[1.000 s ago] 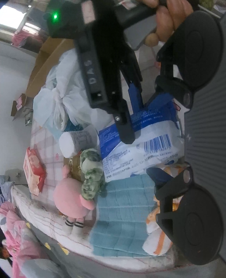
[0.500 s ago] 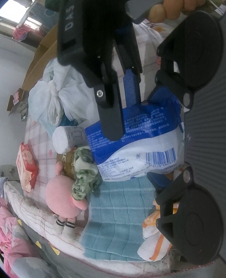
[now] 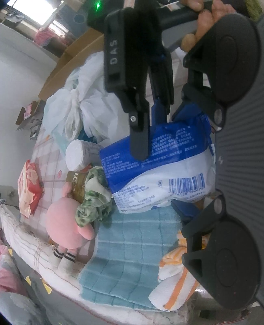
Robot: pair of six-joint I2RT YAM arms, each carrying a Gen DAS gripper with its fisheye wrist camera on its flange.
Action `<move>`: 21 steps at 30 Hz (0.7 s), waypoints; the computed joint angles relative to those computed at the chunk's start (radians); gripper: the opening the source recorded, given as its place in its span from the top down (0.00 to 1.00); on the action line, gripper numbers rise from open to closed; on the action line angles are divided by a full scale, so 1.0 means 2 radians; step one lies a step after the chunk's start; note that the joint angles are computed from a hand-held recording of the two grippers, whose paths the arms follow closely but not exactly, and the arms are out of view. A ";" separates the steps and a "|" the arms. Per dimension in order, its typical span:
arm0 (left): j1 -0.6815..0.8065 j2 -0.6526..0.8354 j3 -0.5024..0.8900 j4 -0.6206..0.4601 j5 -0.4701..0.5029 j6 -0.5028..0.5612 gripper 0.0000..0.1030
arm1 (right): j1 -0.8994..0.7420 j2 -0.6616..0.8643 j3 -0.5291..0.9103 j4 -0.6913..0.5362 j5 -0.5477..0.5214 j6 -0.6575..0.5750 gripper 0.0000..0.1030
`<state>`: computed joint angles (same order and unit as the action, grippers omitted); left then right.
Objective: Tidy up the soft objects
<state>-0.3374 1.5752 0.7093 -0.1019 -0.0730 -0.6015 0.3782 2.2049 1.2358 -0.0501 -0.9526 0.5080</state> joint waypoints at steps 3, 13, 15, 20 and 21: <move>-0.003 -0.005 -0.003 0.009 0.010 -0.005 0.20 | 0.001 -0.027 -0.013 -0.010 0.021 -0.017 0.71; -0.029 -0.040 -0.035 0.082 0.064 0.025 0.16 | -0.015 -0.181 -0.024 -0.190 0.175 -0.155 0.73; -0.032 -0.050 -0.049 0.084 0.059 0.024 0.16 | 0.002 -0.204 -0.025 -0.204 0.241 -0.178 0.74; -0.010 -0.087 -0.096 0.094 0.068 0.006 0.17 | 0.075 -0.193 -0.009 -0.195 0.343 -0.189 0.71; -0.005 -0.097 -0.106 0.094 0.070 0.002 0.17 | 0.083 -0.189 -0.007 -0.191 0.339 -0.187 0.71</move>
